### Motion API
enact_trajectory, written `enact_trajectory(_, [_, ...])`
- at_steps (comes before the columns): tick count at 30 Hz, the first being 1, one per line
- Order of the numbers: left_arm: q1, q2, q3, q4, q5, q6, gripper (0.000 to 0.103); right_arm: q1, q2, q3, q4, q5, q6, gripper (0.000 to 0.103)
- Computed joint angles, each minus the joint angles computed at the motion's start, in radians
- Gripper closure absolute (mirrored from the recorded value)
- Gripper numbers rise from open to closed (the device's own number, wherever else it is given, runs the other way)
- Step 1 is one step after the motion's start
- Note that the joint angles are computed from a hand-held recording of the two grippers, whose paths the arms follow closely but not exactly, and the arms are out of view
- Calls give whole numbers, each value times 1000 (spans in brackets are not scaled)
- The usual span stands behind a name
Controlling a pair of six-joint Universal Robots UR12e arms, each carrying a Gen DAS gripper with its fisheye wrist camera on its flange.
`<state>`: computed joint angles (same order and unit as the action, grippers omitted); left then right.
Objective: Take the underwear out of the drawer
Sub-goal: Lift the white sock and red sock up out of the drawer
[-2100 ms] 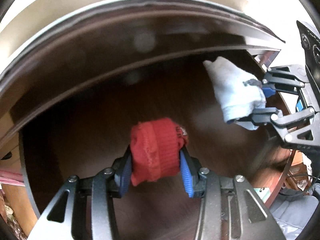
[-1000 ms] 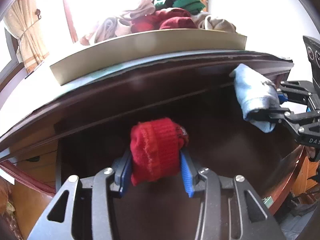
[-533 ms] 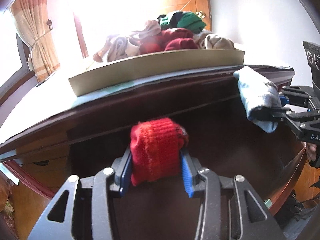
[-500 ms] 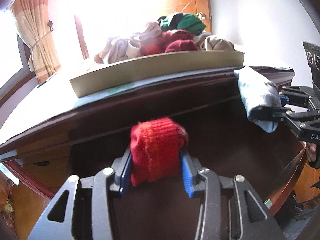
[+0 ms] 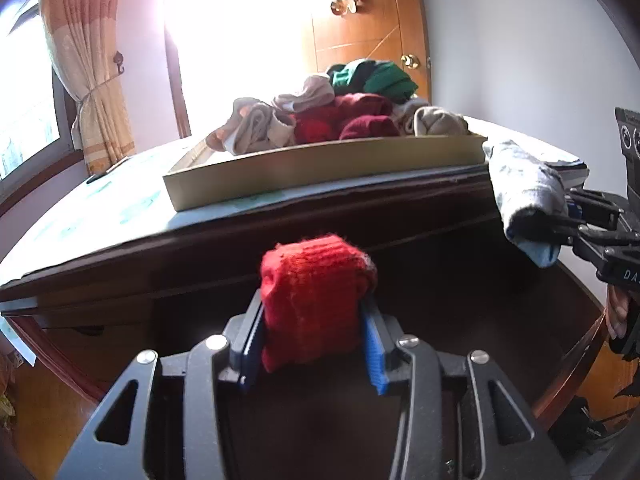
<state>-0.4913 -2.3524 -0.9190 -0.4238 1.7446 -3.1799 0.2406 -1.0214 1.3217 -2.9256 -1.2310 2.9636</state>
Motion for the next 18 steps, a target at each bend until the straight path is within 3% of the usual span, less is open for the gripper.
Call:
enact_trajectory(6, [-1,-7,12,39,12,3,61,1,-5,20,-68,-3,-2,74])
enact_trajectory(18, [-2,-17,39,74,34,6,61,4,-1,15,-101,-19,5,74])
